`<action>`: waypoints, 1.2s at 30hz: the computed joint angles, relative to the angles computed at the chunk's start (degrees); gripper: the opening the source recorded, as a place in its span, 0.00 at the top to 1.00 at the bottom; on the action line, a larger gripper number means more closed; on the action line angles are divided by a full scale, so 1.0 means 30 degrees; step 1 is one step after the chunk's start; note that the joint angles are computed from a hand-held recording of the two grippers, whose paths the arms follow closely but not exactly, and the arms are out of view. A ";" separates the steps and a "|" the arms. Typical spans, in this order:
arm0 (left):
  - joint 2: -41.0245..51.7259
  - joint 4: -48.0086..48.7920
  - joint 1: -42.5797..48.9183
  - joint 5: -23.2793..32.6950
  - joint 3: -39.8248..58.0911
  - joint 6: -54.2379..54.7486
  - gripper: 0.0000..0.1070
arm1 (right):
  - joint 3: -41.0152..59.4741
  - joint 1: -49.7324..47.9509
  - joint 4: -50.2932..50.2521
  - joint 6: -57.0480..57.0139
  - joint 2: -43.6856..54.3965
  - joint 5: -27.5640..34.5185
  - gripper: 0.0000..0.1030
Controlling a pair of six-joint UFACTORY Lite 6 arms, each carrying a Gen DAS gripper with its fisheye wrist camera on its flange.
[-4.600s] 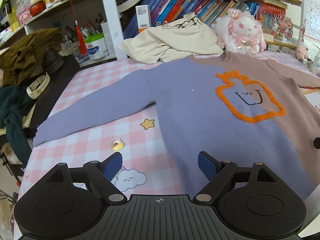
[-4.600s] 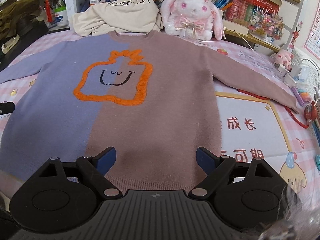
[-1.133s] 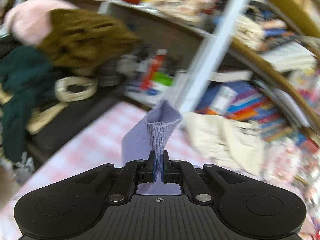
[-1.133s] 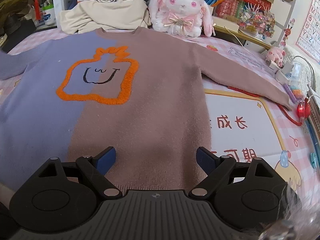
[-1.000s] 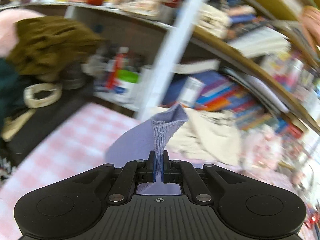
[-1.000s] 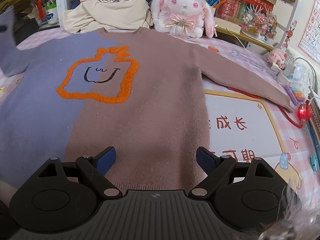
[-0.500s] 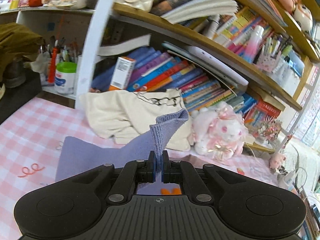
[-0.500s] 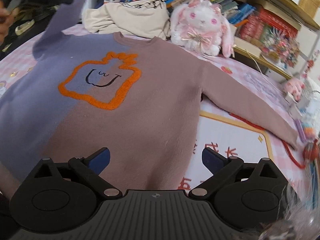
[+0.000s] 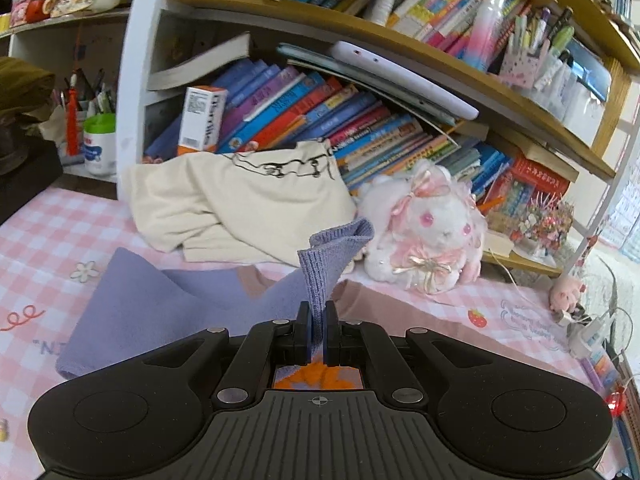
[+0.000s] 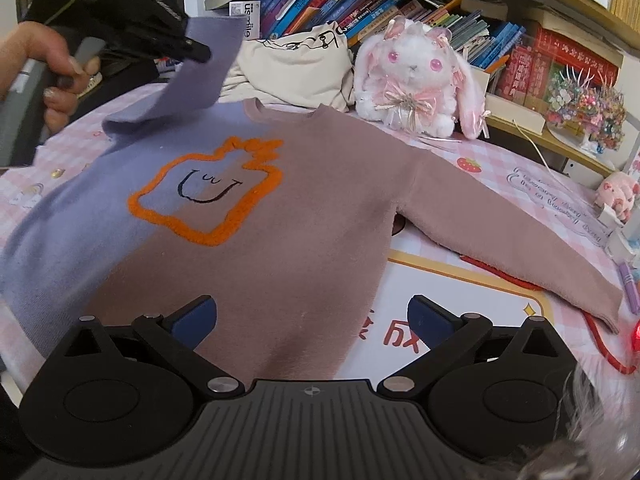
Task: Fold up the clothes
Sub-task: 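Grasp the lavender sleeve cuff with the left gripper and lift it, then fold the lavender sleeve across the sweater body with the left gripper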
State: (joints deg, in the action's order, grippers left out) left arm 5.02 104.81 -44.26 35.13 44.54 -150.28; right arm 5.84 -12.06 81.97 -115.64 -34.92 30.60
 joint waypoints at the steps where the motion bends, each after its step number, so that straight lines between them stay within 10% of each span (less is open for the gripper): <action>1: 0.0601 -0.0131 -0.0116 0.0083 0.0541 0.0055 0.97 | 0.0165 -0.0500 -0.0088 -0.0362 0.0381 0.0402 0.00; 25: 0.8474 -0.1430 -0.0066 -0.2673 0.8065 0.2625 0.96 | 0.0158 -0.3365 -0.1491 -0.1164 0.1020 0.1239 0.00; 28: 0.8411 -0.2095 -0.0102 -0.2879 0.8088 0.4159 0.76 | -0.0288 -0.2640 -0.1957 0.0076 -0.0118 0.0860 0.00; 30: 0.8057 -0.1817 -0.0179 -0.2893 0.7640 0.4329 0.44 | -0.0619 -0.2078 -0.2358 0.1205 -0.0967 0.0527 0.00; 36: 0.2608 0.0197 -0.1406 -0.1682 0.1321 0.2335 0.33 | -0.1466 0.0521 -0.4065 0.6168 -0.3488 -0.1160 0.00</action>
State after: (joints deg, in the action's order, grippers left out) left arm 12.84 105.41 -48.48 30.08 48.50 -143.28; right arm 1.44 -10.50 69.78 -97.13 -45.39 27.12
